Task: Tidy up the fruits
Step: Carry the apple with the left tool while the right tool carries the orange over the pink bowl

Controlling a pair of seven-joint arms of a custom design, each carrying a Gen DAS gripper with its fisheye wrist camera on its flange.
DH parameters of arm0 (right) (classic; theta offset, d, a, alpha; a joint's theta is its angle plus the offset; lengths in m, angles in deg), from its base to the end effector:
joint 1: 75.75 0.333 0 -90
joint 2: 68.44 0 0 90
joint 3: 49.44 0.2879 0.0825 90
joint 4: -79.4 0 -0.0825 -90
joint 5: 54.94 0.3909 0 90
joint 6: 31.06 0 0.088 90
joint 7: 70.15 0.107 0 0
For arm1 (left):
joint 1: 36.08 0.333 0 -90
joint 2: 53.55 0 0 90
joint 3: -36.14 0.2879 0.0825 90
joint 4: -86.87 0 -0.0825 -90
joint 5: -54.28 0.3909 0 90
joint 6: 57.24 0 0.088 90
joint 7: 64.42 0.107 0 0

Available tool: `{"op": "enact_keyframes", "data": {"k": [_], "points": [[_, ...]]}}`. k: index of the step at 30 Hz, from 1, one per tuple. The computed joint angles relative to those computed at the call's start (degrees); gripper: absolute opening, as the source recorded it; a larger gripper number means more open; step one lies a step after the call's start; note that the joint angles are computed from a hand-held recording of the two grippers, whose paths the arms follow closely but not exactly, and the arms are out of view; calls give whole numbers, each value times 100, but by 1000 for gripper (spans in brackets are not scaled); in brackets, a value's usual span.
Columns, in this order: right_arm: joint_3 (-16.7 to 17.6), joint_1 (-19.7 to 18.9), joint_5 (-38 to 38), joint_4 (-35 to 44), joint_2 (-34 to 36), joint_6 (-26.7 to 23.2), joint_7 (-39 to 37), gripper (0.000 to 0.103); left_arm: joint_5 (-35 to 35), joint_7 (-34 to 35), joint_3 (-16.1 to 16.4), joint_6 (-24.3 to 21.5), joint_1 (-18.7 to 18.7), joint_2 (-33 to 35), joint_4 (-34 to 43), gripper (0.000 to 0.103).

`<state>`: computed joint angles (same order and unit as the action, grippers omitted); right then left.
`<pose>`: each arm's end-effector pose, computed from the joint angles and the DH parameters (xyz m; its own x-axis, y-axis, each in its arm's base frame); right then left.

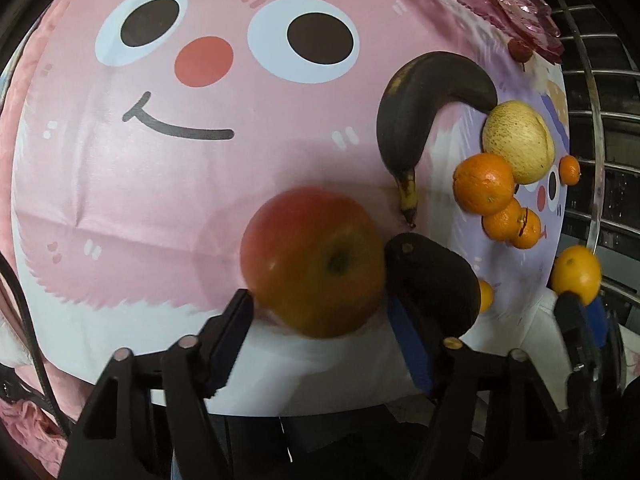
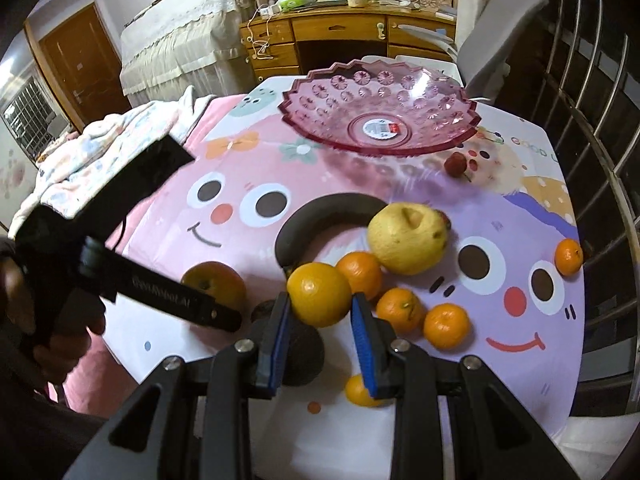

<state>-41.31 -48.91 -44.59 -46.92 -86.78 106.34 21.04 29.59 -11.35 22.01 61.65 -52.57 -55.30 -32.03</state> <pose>0.4180 0.3007 0.5384 0.4995 -0.8555 -0.1368 -0.7889 -0.3839 -0.4799 0.4643 -0.3003 0.4175 0.3286 -0.9000 0.2865 -0.9360 -0.2699 0.2258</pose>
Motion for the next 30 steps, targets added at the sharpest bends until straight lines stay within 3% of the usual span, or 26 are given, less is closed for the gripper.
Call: {"op": "enact_keyframes", "data": {"k": [10,11,12,13,17,20,26,28,30], "points": [[-243,-131,559,726,605,-165,-558,30,431,-304,13,-449,45,112,552,48],[-258,-156,616,831,685,-169,-639,30,514,-354,23,-475,58,79,622,44],[-270,-184,669,954,776,-184,-709,30,558,-394,38,-477,77,21,678,20],[-286,-216,732,1106,889,-205,-782,30,426,-345,69,-338,105,-77,655,11],[-280,-341,876,1562,1277,-182,-999,30,804,-435,69,-525,141,94,1168,11],[-254,-428,919,1888,1583,-201,-1073,30,702,-468,91,-503,182,236,1235,11],[-210,-595,997,2498,2135,-168,-1141,30,886,-1109,82,-220,189,462,982,41],[-195,-638,989,2618,2240,-143,-1154,30,971,-1298,80,13,189,409,809,62],[-188,-681,989,2729,2338,-145,-1167,30,1096,-1408,95,124,208,378,720,65]]}}
